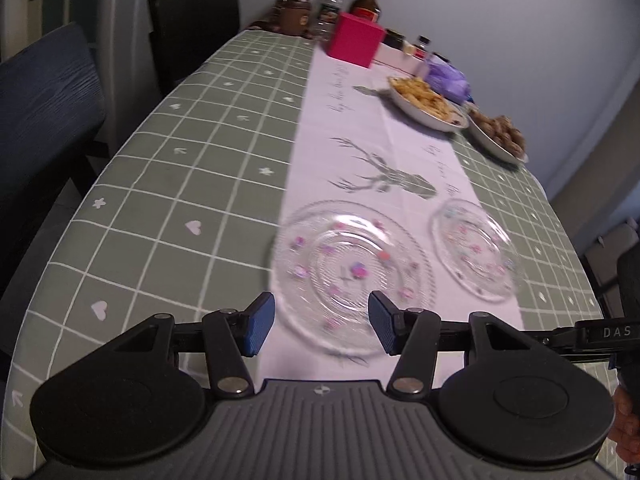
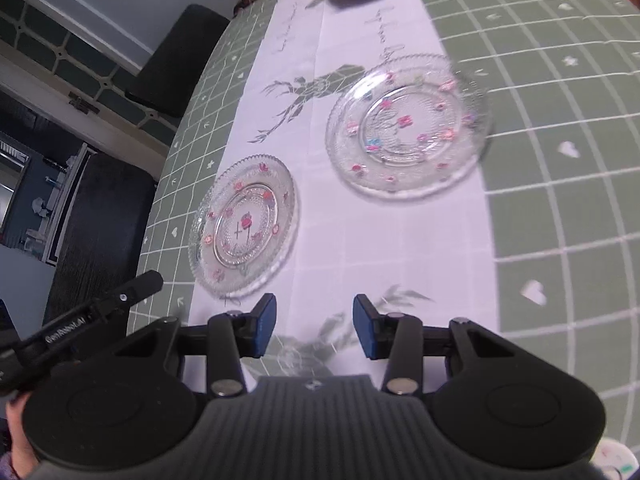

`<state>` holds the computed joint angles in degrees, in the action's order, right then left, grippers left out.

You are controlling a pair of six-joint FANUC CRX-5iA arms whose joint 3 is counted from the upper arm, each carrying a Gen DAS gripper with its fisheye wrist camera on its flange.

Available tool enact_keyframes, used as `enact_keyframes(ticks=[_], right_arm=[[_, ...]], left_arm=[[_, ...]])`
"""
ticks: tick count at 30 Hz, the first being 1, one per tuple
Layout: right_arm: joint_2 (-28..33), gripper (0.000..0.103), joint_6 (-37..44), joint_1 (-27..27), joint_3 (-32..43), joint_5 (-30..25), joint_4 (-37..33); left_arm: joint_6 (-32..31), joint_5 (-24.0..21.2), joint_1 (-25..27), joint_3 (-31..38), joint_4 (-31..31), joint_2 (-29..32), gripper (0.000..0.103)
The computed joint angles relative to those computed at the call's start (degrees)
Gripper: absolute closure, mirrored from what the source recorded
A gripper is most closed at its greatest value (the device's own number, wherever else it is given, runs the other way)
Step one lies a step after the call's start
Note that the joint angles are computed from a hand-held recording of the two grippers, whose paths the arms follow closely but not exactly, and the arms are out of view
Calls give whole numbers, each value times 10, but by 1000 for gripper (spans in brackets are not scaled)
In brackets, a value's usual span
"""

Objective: Organize plates and bowls
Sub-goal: 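Open both tools and grip the rim of the large clear glass plate, then carry the glass plate with both tools and lower it onto the painted plate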

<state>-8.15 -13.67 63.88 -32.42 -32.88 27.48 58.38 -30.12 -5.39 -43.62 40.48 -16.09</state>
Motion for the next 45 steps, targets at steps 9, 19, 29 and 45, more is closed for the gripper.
enact_keyframes(ticks=[9, 19, 29, 45], right_arm=[[81, 61, -58, -54, 22, 66, 71], [114, 79, -111, -80, 16, 103, 137], [129, 96, -123, -73, 23, 107, 155], [79, 97, -176, -60, -13, 93, 197]], left_arm=[[-132, 60, -5, -47, 224, 60, 41], [-168, 79, -31, -40, 253, 85, 65], [-140, 83, -37, -27, 188, 86, 85], [-116, 57, -36, -32, 166, 40, 87]])
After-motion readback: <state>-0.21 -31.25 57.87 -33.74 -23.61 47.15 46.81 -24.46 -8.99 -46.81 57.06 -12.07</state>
